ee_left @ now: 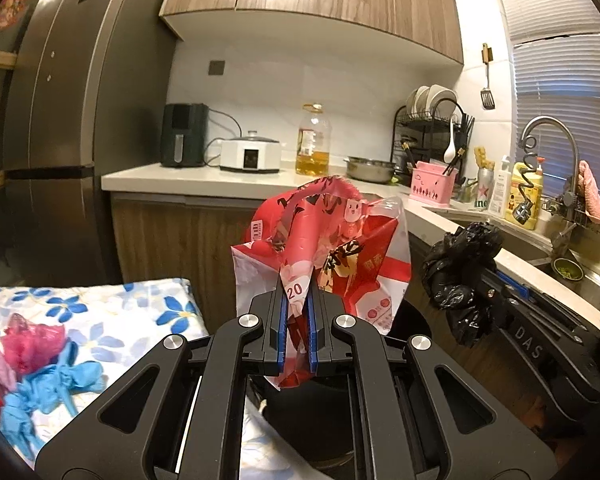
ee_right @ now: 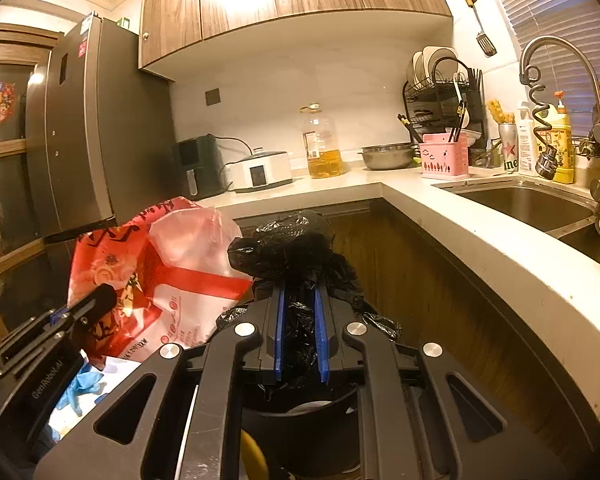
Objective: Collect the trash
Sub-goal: 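Carry both bags to the black bin and release them inside, then move both open tools back over the table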
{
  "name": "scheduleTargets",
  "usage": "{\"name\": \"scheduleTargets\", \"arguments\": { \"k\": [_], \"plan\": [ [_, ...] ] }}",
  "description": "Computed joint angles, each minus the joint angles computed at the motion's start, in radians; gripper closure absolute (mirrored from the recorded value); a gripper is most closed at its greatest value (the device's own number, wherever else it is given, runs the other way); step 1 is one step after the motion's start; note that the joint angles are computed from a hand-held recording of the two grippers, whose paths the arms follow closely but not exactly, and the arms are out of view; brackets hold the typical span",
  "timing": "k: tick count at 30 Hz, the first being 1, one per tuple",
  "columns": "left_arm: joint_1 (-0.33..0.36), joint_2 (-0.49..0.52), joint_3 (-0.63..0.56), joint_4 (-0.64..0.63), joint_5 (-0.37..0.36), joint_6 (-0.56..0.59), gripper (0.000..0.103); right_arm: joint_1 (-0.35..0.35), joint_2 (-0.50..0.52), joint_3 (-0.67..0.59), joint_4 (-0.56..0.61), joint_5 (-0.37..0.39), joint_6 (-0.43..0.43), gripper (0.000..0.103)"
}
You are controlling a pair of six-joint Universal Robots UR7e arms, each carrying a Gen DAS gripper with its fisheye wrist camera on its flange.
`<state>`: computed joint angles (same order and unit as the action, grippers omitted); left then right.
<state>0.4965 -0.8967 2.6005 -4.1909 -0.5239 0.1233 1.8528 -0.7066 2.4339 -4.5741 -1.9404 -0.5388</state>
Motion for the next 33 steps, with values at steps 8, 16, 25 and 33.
{"name": "scheduleTargets", "arguments": {
  "k": [8, 16, 25, 33],
  "plan": [
    [0.075, 0.035, -0.082, 0.015, -0.066, 0.047, 0.096, -0.024, -0.005, -0.037, 0.041, 0.013, -0.003, 0.089],
    [0.124, 0.043, -0.120, 0.038, -0.123, 0.066, 0.096, -0.040, -0.003, -0.063, 0.078, 0.020, -0.002, 0.088],
    [0.156, 0.048, -0.140, 0.064, -0.167, 0.079, 0.095, -0.053, -0.015, -0.079, 0.116, 0.029, 0.002, 0.085],
    [0.180, 0.046, -0.134, 0.075, -0.201, 0.077, 0.047, -0.076, -0.036, -0.076, 0.130, 0.032, 0.029, 0.060]
  ]
}}
